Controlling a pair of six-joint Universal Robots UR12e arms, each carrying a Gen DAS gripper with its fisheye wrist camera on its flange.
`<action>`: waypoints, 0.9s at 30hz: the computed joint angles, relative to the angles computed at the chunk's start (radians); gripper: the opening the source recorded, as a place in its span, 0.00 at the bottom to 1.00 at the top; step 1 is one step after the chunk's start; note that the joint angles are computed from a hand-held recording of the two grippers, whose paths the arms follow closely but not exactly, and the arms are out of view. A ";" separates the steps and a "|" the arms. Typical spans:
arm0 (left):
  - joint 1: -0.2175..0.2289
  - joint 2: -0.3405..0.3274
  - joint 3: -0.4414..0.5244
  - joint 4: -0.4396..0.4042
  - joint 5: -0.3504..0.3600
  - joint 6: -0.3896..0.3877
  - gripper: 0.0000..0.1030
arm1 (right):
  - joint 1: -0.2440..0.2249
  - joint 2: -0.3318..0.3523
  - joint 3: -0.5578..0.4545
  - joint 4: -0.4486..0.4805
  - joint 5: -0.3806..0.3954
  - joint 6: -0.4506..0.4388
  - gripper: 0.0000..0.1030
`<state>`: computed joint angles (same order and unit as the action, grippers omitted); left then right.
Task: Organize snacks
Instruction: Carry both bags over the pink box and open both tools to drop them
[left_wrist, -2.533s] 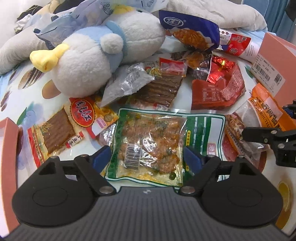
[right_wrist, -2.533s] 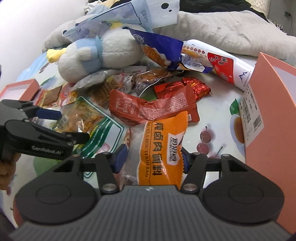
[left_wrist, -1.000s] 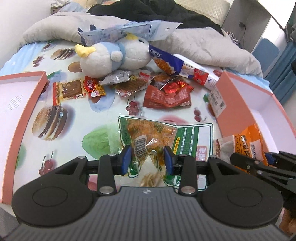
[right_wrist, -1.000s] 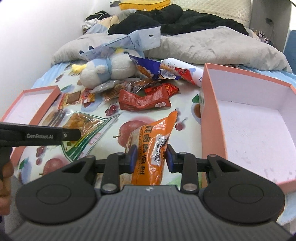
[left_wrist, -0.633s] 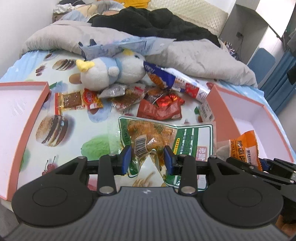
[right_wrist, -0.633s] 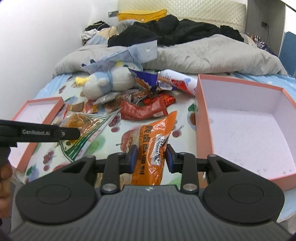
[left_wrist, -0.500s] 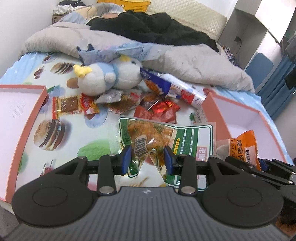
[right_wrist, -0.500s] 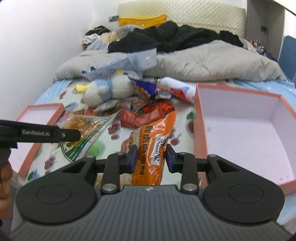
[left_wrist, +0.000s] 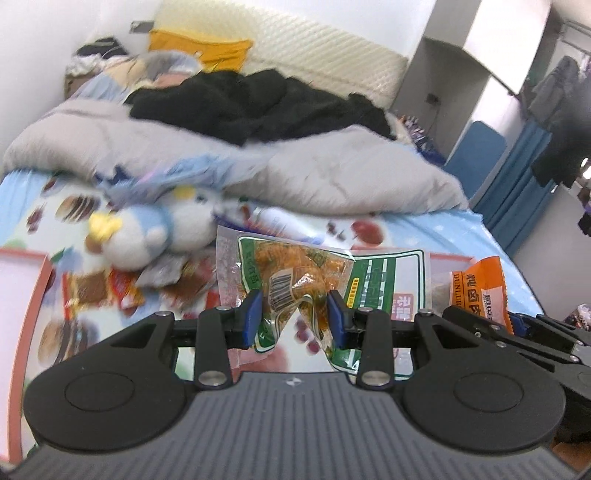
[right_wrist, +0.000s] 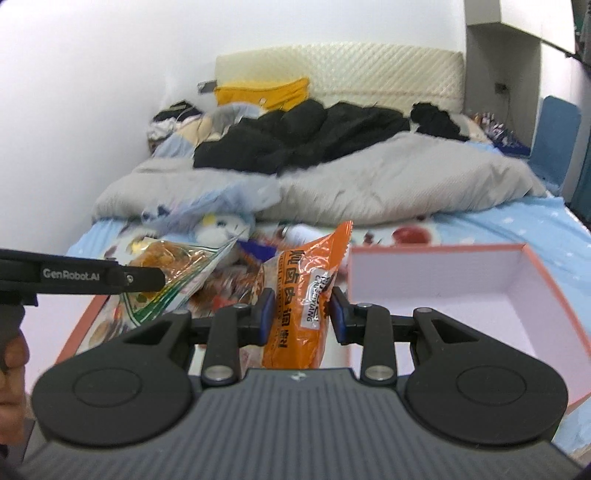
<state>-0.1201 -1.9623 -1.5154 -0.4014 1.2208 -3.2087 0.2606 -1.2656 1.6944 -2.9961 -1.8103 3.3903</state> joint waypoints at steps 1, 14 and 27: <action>-0.004 -0.004 0.011 0.003 -0.004 0.000 0.42 | -0.003 0.000 -0.001 -0.008 -0.007 -0.002 0.34; -0.067 -0.058 0.147 -0.038 -0.061 0.025 0.42 | -0.057 -0.033 0.013 -0.034 -0.106 -0.009 0.33; -0.143 -0.194 0.366 -0.302 -0.046 0.100 0.42 | -0.140 -0.038 0.031 0.165 -0.097 0.071 0.33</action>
